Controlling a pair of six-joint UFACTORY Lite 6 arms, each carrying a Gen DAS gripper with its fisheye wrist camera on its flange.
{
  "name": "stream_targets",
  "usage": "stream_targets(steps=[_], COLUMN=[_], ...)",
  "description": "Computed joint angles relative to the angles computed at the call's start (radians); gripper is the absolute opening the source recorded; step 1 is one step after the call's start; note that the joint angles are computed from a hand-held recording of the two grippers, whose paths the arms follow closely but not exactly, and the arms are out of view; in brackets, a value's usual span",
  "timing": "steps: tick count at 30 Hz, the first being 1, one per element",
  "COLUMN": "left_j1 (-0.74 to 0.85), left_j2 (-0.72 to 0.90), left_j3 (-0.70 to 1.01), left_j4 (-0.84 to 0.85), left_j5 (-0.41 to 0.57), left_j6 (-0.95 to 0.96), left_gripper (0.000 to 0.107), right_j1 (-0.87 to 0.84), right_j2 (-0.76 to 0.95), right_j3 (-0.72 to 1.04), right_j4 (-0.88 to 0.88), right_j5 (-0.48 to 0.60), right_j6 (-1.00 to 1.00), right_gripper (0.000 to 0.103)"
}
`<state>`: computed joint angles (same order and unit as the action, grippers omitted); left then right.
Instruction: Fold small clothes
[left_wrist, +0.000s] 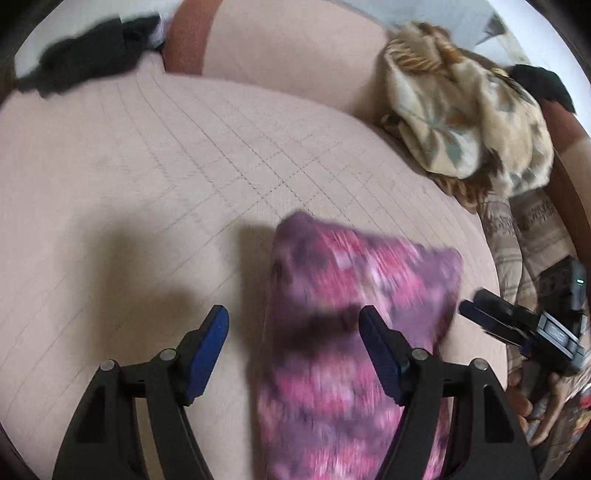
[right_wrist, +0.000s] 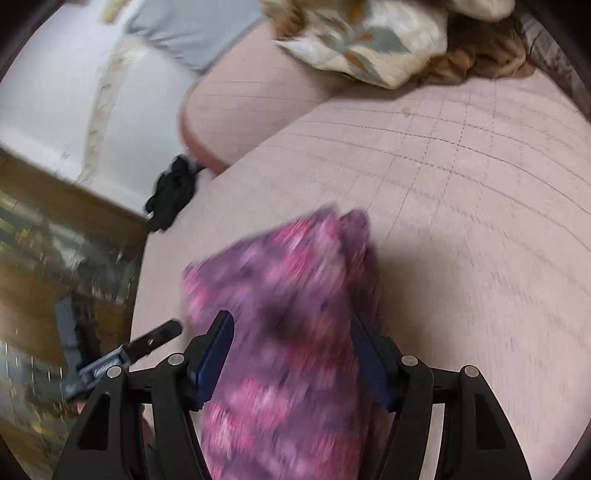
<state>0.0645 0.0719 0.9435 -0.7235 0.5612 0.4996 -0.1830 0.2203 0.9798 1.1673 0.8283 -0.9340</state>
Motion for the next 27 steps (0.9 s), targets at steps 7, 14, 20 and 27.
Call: stream_targets(steps=[7, 14, 20, 27], left_j1=[0.082, 0.101, 0.284, 0.341], left_j2=[0.293, 0.34, -0.057, -0.348], left_j3=[0.281, 0.265, -0.051, -0.456], left_j4=[-0.216, -0.221, -0.08, -0.047], left_j5=[0.174, 0.107, 0.237, 0.289], left_j6=[0.229, 0.196, 0.317, 0.398], left_gripper=[0.032, 0.064, 0.071, 0.072], right_j1=[0.009, 0.062, -0.065, -0.353], right_j2=[0.438, 0.558, 0.009, -0.605], right_j3=[0.411, 0.525, -0.06, -0.727], right_j4=[0.01, -0.035, 0.034, -0.149], right_j5=[0.027, -0.037, -0.03, 0.099], right_j6=[0.061, 0.116, 0.021, 0.027], right_gripper=[0.005, 0.009, 0.082, 0.063])
